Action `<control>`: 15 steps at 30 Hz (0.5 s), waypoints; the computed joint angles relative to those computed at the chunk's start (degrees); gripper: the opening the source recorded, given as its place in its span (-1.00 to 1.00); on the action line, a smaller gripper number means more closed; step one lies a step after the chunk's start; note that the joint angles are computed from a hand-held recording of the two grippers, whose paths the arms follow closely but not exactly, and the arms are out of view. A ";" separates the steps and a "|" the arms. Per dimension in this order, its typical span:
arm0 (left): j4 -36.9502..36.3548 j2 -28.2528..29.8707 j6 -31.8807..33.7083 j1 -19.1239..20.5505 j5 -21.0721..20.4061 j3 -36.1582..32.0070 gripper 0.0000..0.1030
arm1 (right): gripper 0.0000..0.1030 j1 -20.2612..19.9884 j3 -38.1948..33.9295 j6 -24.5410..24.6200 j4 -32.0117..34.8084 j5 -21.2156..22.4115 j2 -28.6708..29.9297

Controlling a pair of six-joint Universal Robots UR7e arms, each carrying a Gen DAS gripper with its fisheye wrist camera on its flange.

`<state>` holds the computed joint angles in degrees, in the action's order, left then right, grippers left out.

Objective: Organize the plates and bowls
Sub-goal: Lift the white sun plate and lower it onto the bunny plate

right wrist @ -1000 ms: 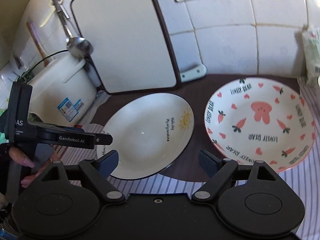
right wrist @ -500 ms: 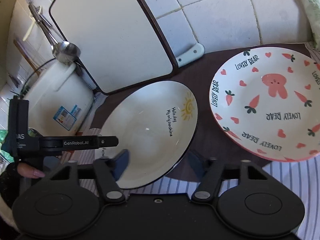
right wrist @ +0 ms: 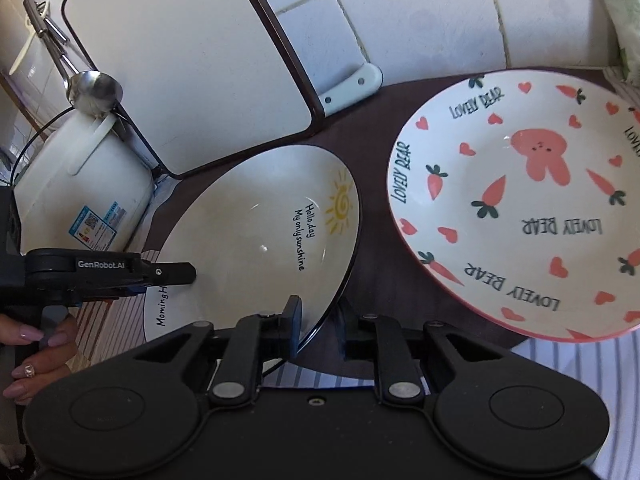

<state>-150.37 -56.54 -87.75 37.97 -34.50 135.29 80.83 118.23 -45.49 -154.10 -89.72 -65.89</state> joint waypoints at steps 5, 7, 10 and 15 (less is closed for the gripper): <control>0.72 0.91 -4.89 -0.58 1.12 -0.06 -0.51 | -0.56 -0.01 -0.45 -1.50 1.27 0.17 -0.07; 5.68 1.05 -5.63 -0.64 0.93 -1.94 -0.48 | -0.56 0.61 -1.00 -0.74 2.55 -0.90 -0.15; 3.33 0.72 -4.59 -0.60 -0.33 -1.59 -0.51 | -0.56 1.39 -0.82 0.00 3.36 -2.54 -1.05; 1.24 -0.34 -4.52 -1.06 -3.65 -0.72 -0.52 | -0.54 1.40 -1.05 -1.02 6.88 -3.25 -2.97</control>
<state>-149.14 -56.88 -92.27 36.92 -38.15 134.57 82.23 117.19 -46.50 -147.22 -92.97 -68.85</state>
